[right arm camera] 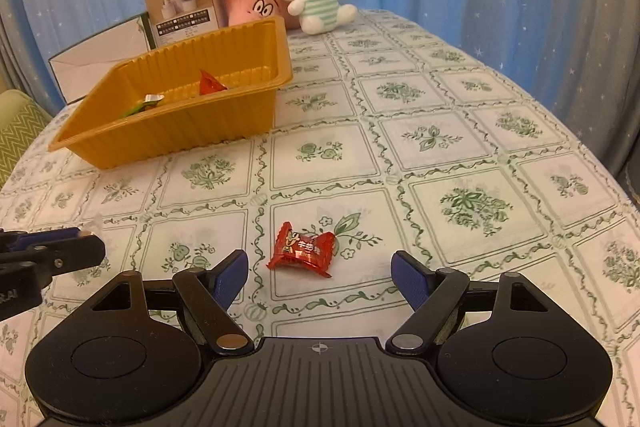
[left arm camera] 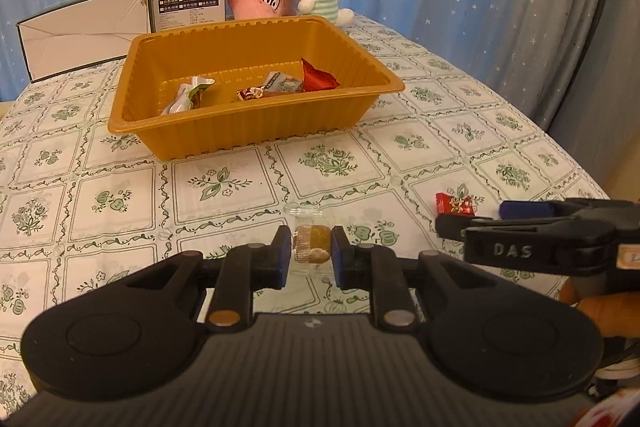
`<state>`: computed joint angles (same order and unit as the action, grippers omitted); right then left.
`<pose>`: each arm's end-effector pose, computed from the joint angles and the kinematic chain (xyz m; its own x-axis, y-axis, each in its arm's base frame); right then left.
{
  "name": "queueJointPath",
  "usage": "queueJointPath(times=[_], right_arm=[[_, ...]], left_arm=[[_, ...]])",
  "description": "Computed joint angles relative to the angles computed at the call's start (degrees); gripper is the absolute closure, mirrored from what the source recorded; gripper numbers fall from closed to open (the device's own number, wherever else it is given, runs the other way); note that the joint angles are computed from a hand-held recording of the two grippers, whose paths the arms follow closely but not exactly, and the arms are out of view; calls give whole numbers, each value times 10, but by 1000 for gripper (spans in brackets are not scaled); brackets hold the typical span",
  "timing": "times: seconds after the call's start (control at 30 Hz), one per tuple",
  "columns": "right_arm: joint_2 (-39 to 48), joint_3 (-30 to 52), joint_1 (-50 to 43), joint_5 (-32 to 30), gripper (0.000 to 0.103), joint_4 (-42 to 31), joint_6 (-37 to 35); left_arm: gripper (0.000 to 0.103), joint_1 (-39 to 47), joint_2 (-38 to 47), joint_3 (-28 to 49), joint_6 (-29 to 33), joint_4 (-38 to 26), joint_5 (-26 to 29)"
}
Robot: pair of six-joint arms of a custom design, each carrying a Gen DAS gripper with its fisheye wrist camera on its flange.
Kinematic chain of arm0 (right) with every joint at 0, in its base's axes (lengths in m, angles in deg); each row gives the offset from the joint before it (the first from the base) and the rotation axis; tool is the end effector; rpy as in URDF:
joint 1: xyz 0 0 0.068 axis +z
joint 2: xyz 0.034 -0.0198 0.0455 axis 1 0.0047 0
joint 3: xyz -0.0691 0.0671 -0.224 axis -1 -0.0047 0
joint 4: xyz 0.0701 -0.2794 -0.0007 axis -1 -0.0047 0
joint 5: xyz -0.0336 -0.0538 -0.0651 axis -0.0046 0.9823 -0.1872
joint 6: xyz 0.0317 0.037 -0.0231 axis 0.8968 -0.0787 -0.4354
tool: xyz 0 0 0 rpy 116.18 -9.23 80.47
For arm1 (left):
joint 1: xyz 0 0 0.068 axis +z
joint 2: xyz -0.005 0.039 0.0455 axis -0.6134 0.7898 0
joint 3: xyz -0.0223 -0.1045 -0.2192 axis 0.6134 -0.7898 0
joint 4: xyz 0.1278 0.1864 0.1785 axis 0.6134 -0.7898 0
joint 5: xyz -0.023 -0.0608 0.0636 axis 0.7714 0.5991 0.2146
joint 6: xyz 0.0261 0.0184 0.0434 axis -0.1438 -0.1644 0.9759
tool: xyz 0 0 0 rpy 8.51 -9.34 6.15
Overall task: Organize snacks
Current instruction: 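Grasp the small clear candy with the left tool while the right tool grasps a small red candy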
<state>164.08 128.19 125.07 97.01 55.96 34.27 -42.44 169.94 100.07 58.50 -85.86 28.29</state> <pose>0.2582 0.1592 0.0938 -0.5976 0.4308 -0.6763 0.4445 0.8799 0.1678 0.3637 -0.0476 0.1190 -0.5402 0.4387 -0.7182 0.6974 0.7109 -0.0904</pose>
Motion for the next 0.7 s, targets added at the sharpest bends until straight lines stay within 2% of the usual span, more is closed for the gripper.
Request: queueJointPath(times=[0.13,0.33,0.37,0.5,0.7], right_arm=[[28,19,0,11,39,12,-22],[70,68,12,41,64,-30,-29],[71,70,12,43,72,-34,-29],[71,74,15,43,78,-41,-25],[57,74,31,59,78,-38,-37]], left_arm=[[84,0,2,3,-6,0,3],[84,-2,10,9,-12,-2,1],[84,-2,11,10,-11,-3,1],[84,-3,10,9,-11,-3,1],[84,-1,-3,3,-19,2,-1]])
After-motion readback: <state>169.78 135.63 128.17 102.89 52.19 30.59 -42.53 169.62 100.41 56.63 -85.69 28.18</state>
